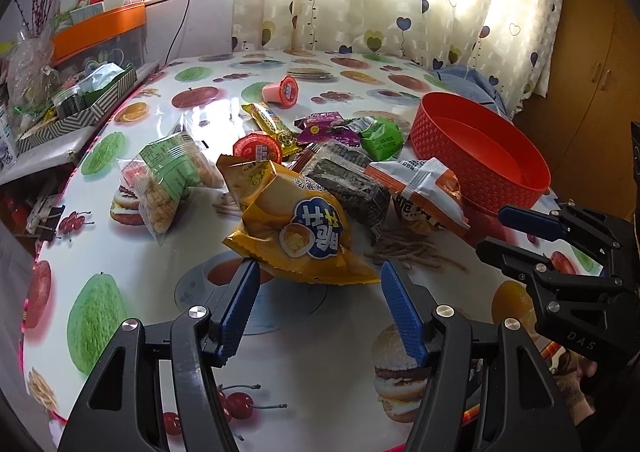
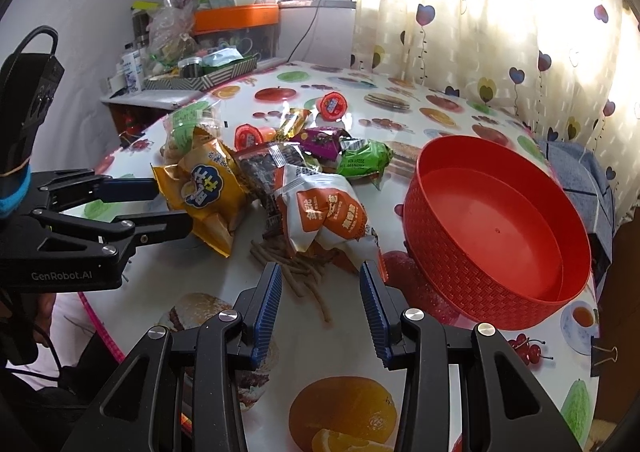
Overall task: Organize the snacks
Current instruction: 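Move the left tool toward the yellow chip bag while the right tool approaches the white-and-orange bag, then close the left tool on the yellow chip bag while the right tool grasps the white-and-orange bag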
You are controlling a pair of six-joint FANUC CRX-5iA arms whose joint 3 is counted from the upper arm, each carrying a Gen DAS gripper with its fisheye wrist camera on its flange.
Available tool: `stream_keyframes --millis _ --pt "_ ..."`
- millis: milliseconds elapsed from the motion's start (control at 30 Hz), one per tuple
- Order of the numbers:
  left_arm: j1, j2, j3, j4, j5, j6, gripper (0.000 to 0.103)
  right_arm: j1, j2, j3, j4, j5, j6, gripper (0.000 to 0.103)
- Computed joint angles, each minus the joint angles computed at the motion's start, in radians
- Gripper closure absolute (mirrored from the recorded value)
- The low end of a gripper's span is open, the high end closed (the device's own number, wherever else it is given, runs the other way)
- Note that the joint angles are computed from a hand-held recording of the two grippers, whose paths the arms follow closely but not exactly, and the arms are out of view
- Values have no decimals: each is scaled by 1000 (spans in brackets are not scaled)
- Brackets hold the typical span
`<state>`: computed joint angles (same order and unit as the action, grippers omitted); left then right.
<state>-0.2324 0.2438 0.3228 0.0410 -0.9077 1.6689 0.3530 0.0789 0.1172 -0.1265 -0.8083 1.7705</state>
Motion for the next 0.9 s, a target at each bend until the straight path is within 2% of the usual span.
stream_keyframes --millis 333,533,900 --pt "-5 0 10 -26 -6 -8 39 -1 -10 -12 -7 27 12 64" --pt "5 1 8 7 -17 -21 39 -9 -11 -5 -28 26 18 60" --pt "17 -27 -10 -30 -11 38 39 -13 -4 18 -60 10 49 53"
